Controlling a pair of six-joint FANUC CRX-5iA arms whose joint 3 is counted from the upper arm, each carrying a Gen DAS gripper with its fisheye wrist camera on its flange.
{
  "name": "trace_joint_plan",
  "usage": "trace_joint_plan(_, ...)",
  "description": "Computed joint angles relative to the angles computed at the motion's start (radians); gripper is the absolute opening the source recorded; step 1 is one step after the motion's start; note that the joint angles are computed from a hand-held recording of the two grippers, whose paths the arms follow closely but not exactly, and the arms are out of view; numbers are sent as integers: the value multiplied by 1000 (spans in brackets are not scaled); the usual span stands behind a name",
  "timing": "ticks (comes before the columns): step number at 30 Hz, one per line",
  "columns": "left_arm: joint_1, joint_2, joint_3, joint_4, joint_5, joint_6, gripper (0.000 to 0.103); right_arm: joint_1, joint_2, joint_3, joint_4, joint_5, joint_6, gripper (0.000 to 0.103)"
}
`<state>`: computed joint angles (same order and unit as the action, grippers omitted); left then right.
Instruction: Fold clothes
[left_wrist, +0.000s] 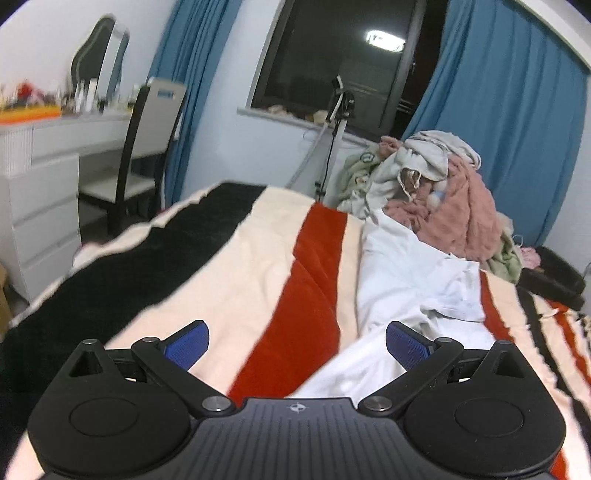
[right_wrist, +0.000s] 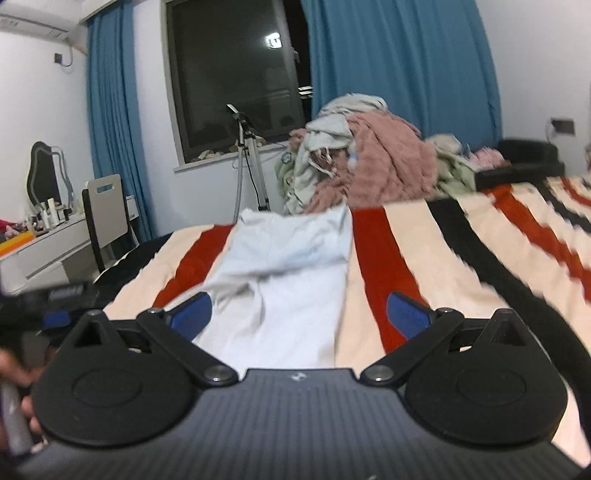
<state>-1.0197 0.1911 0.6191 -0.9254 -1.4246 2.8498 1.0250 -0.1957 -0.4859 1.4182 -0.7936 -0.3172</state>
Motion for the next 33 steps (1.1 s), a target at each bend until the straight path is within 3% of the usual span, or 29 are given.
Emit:
trace_joint_plan(3,28,-42,-37,77,4,69,102,57,-28,-20,-59,-47,-29,103)
trace_joint_plan(6,59,-131,-138,160,40,225,102,65,-41,-26,-55,-46,-24,103)
trace_joint_plan(10,123,-257,-291,302,107,396,97,72,-63,-46,-19,-81,-51,103)
trace_joint_plan(13,135,-308,-363,339,114,518,91,65,-80,-59,-25,-78,-81,103)
trace_joint_plan(18,172,-290,-361,417,45,491,75,51,-94,-71,-39,-74,-124,103)
trace_joint_plan(20,166,-257,-323,412,-6,457,68,48,-96,-72,-47,-69,-134,103)
trace_joint_plan(23,157,-215,-274,410,-68,402,42,46,-96,-71,-68,-59,-136,103)
trace_joint_plan(25,143,-209,-266,403,-72,394,11,47,-95,-69,-78,-56,-134,103)
trace_joint_plan(27,119,-209,-262,385,-65,398,6,50,-94,-68,-80,-60,-130,103)
trace_joint_plan(29,62,-196,-226,301,-111,408,4,53,-96,-69,-77,-63,-127,103)
trace_joint_plan(33,-143,-155,-130,-17,-215,375,4,56,-106,-78,-66,-79,-140,103)
